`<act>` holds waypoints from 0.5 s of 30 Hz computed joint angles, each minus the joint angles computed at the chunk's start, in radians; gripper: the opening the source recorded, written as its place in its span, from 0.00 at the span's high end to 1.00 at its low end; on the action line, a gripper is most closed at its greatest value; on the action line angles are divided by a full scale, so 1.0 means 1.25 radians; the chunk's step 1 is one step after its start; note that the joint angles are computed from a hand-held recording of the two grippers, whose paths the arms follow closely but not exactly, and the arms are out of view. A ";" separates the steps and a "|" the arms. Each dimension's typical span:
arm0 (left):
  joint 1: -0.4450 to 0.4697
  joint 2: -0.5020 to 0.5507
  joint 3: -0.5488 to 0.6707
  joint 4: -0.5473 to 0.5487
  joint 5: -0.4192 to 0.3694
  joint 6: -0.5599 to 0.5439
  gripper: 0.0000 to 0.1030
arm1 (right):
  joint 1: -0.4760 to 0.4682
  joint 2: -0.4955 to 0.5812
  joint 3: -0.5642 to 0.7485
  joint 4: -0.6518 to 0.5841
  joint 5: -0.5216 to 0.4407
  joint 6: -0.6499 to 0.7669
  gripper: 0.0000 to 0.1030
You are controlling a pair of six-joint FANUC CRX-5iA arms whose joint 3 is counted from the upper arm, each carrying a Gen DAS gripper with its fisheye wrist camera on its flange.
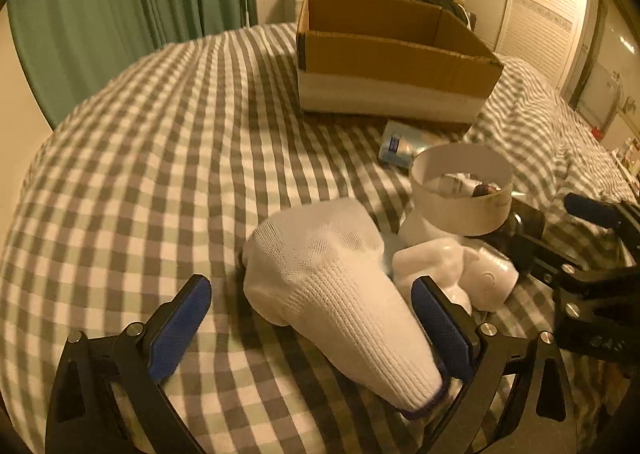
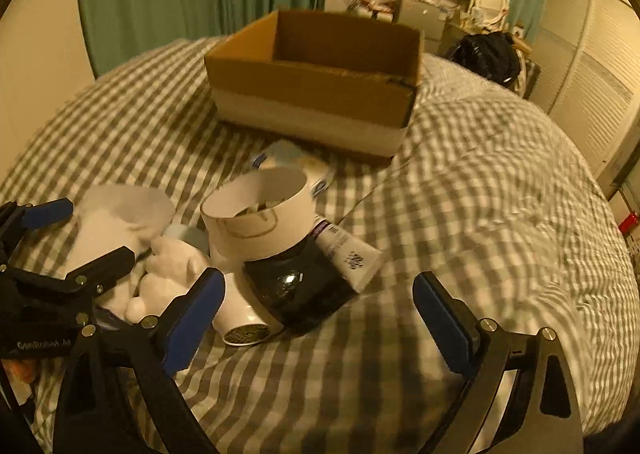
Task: Organize objects
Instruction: 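Grasp the white socks with the left gripper while the right gripper grasps the black hair dryer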
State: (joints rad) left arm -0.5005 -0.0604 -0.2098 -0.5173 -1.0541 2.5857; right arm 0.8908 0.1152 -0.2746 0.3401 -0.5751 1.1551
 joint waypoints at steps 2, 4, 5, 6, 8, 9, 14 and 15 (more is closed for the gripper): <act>0.016 -0.001 -0.015 0.020 0.028 -0.012 0.10 | -0.006 0.028 0.043 -0.061 -0.033 0.050 0.12; 0.026 -0.004 -0.025 0.035 0.048 -0.023 0.17 | -0.016 0.056 0.087 -0.121 -0.062 0.095 0.12; 0.030 -0.004 -0.030 0.044 0.061 -0.034 0.26 | -0.019 0.069 0.103 -0.137 -0.073 0.103 0.12; 0.031 -0.002 -0.029 0.048 0.062 -0.040 0.28 | -0.022 0.081 0.118 -0.152 -0.082 0.111 0.12; 0.025 0.007 -0.024 0.042 0.060 -0.047 0.36 | -0.027 0.094 0.141 -0.186 -0.097 0.133 0.13; 0.023 0.009 -0.024 0.039 0.061 -0.048 0.38 | -0.029 0.097 0.148 -0.198 -0.102 0.143 0.17; 0.027 -0.008 -0.038 0.047 0.078 -0.046 0.51 | -0.031 0.092 0.153 -0.241 -0.105 0.186 0.31; 0.029 -0.013 -0.042 0.051 0.079 -0.046 0.52 | -0.030 0.088 0.149 -0.237 -0.103 0.180 0.37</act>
State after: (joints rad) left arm -0.4646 -0.0763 -0.2619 -0.4536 -0.9549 2.5276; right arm 0.8539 0.2254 -0.0879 0.0438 -0.7033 1.3801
